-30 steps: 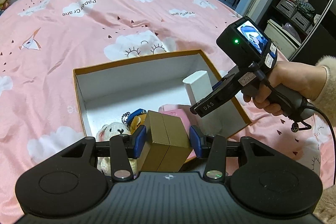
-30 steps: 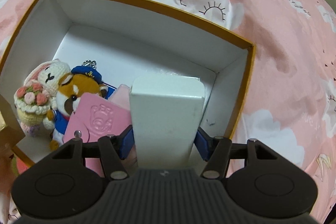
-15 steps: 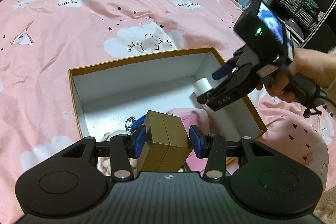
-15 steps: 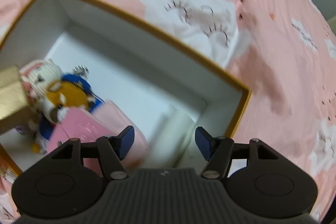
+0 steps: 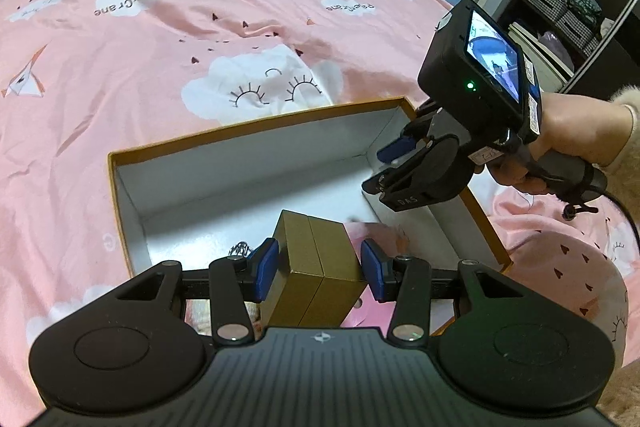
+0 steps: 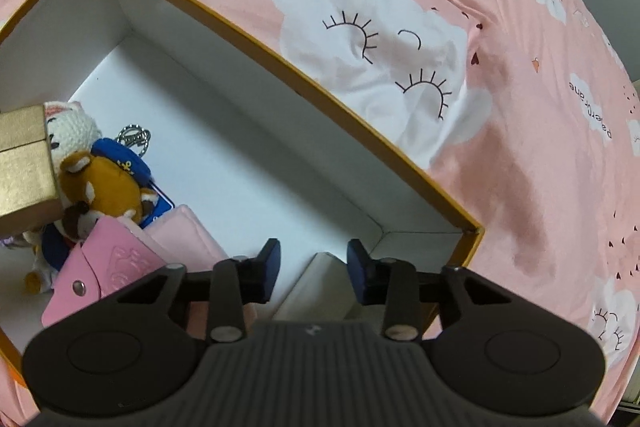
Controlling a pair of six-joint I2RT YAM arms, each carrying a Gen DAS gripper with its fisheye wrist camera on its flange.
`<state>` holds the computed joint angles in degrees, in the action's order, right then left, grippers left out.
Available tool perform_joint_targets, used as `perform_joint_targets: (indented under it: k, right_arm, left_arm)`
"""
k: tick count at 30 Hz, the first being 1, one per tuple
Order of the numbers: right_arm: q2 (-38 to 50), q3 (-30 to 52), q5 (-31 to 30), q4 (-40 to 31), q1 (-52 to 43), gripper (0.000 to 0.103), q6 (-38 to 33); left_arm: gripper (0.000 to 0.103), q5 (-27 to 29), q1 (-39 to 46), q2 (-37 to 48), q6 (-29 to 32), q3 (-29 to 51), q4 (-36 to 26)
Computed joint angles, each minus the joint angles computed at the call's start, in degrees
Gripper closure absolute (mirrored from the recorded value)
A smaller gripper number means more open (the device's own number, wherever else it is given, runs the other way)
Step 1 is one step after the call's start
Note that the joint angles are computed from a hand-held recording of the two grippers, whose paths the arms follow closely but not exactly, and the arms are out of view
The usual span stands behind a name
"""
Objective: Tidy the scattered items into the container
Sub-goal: 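Lower the gold box into the box with the left gripper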
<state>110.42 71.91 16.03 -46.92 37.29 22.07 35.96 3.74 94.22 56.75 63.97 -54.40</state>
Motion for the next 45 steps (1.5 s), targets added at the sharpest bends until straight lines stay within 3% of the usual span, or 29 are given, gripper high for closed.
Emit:
perform_joint_targets:
  k: [6, 11, 20, 28, 33, 34, 35, 36, 45]
  right_arm:
    - [-1.2, -1.3, -0.8, -0.3, -0.9, 0.071, -0.2]
    - [-7.5, -6.1, -1.0, 3.5, -0.8, 0.075, -3.7]
    - [-21.0, -11.7, 1.2, 1.9, -0.2, 0.075, -11.7]
    - [-27.4, -16.9, 2.0, 2.8, -1.5, 0.075, -11.7]
    - [-29.6, -20.0, 0.5, 5.3, -2.8, 0.075, -11.4]
    - [-29.6, -20.5, 0.4, 5.9, -3.1, 0.075, -11.5]
    - [-29.7, -20.8, 0.3, 6.3, -3.4, 0.075, -11.5]
    - [-29.7, -21.2, 0.0, 6.7, -3.7, 0.075, -11.5]
    - [-30.5, -22.9, -0.4, 9.0, -4.8, 0.075, -10.9]
  left_arm:
    - [0.051, 0.2, -4.2, -1.5, -0.8, -1.9, 3.5]
    - [0.051, 0.4, -9.1, -2.2, -0.7, -4.0, 8.5]
    - [0.051, -2.5, -18.8, 1.4, 6.2, -4.3, 15.8]
    - [0.051, -5.8, -25.3, 6.6, 9.4, -5.9, 26.7]
    - [0.051, -5.3, -26.8, 10.6, 12.7, -5.3, 29.6]
    - [0.053, -5.2, -27.0, 11.3, 13.3, -5.1, 30.0]
    - [0.072, -5.2, -27.2, 11.9, 13.8, -5.2, 31.0]
    - [0.074, -5.0, -27.4, 12.5, 14.5, -4.9, 31.4]
    - [0.076, -6.8, -26.7, 14.6, 14.2, -1.8, 28.3]
